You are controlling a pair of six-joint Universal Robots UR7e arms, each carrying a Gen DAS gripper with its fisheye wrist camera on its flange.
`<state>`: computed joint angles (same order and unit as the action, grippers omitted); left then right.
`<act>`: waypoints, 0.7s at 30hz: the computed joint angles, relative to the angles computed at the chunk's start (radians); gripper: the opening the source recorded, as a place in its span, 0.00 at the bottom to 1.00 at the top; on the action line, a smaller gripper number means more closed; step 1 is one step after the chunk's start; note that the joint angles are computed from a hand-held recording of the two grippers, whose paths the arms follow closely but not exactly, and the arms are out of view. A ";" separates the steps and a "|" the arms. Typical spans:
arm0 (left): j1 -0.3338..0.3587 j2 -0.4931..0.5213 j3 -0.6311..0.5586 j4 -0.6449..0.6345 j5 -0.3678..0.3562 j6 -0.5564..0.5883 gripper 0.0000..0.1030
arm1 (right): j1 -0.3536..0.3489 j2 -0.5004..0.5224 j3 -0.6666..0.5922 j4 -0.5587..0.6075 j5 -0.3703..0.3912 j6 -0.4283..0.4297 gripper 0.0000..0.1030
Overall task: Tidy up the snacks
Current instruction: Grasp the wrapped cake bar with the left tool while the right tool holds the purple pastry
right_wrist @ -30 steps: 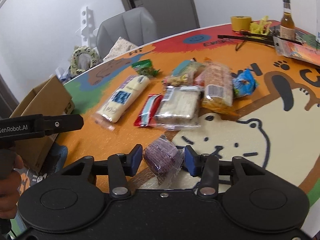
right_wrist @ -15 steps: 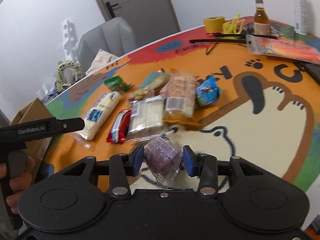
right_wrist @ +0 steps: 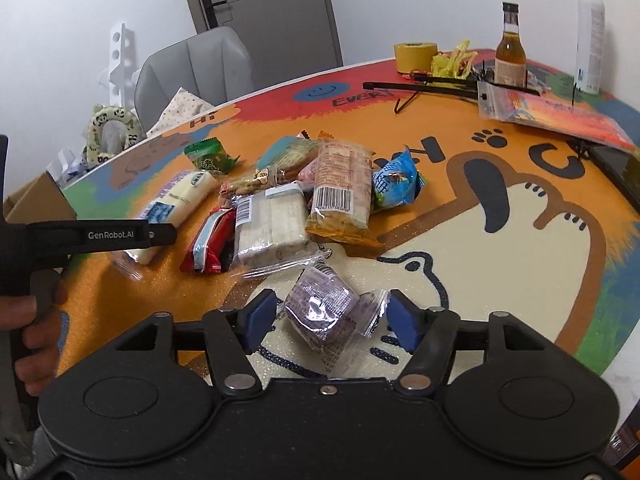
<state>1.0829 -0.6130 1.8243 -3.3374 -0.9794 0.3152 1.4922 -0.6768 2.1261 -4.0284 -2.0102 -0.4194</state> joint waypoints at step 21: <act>-0.041 -0.130 0.158 -0.033 -0.019 -0.068 0.27 | -0.005 -0.030 0.083 -0.070 0.075 0.046 0.38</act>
